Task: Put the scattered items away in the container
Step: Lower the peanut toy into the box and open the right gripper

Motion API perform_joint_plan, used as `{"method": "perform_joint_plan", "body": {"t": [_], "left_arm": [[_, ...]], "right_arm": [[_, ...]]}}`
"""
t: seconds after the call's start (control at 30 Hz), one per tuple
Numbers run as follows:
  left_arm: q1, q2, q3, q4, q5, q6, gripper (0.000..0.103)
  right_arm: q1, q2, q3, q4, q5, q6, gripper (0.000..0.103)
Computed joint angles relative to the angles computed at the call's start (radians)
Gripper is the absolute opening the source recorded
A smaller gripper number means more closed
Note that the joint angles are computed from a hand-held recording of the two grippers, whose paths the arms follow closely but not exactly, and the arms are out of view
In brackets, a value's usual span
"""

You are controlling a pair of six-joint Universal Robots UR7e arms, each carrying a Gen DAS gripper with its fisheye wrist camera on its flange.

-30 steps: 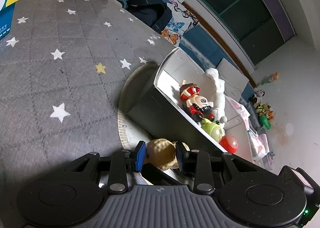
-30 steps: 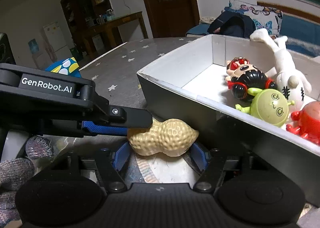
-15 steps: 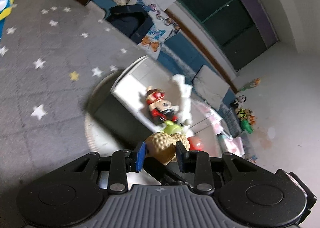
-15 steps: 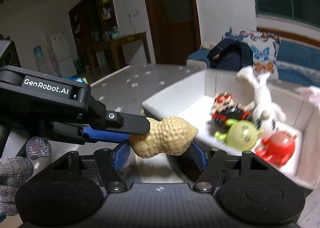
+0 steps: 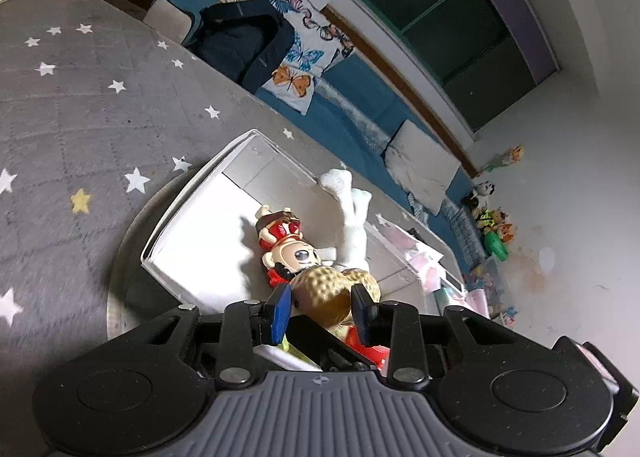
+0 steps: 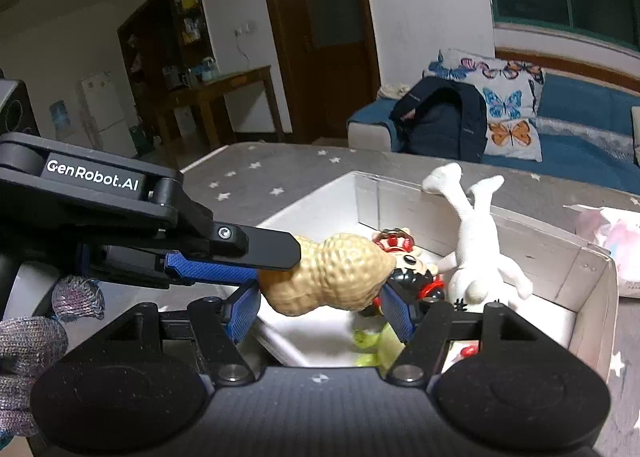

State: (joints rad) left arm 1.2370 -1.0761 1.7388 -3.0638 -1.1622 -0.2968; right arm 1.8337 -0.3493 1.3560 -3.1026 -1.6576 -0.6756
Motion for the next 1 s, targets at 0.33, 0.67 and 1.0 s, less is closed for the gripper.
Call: {"method": "perform_joint_plan", "body": {"t": [0.33,0.67,1.0], "left_arm": [[0.034,0.052,-0.092,0.101,0.012,0.016,0.035],[0.041,0.058,-0.107,0.113,0.034,0.018,0.036],[0.025,0.063,-0.109,0.136,0.082,0.049,0.036]], "right_arm": [[-0.004,0.064,-0.124,0.119,-0.046,0.033,0.067],[0.007,0.087,-0.158,0.163,-0.077,-0.015,0.067],[0.011,0.088,-0.163,0.18,-0.09,-0.019,0.067]]}}
